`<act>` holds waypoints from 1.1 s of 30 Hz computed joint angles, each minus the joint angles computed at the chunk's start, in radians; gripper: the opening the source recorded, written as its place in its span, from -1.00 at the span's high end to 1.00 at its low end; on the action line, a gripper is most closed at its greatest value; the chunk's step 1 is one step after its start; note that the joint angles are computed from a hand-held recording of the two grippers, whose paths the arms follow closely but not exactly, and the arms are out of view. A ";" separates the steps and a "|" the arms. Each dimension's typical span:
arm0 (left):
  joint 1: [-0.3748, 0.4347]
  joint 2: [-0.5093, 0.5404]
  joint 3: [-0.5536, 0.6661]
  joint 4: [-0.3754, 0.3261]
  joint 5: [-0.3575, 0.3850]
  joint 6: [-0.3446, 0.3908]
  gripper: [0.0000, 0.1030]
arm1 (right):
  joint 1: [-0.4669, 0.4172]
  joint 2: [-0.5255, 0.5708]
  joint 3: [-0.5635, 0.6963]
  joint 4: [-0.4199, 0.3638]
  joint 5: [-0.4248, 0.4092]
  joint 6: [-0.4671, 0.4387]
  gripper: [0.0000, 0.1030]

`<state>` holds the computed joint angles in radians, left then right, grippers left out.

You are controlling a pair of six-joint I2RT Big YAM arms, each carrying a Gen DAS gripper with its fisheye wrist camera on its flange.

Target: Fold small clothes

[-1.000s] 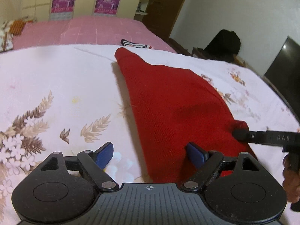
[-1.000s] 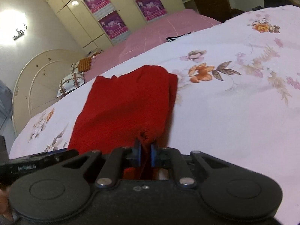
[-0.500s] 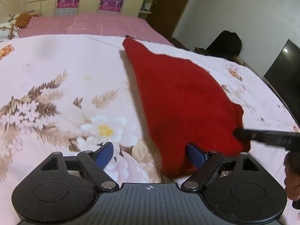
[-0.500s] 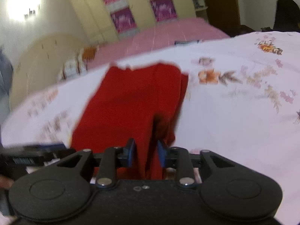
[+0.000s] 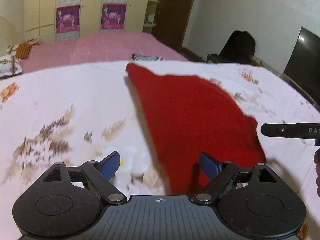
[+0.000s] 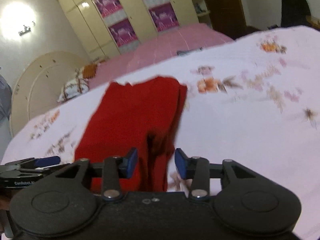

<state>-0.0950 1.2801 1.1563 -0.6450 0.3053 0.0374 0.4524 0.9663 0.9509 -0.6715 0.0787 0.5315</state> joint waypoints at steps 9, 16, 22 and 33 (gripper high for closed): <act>-0.026 0.119 0.109 -0.043 -0.024 -0.048 -0.75 | -0.009 0.182 0.118 -0.023 0.064 -0.155 0.73; -0.045 0.114 0.123 -0.052 -0.098 -0.002 -0.89 | -0.079 0.152 0.109 -0.003 -0.028 -0.125 0.51; -0.041 0.125 0.139 -0.050 -0.104 0.002 -0.89 | -0.186 0.151 0.083 0.043 -0.212 -0.004 -0.17; -0.028 0.182 0.195 -0.050 -0.051 0.011 -0.89 | -0.259 0.190 0.068 0.080 -0.356 0.044 -0.18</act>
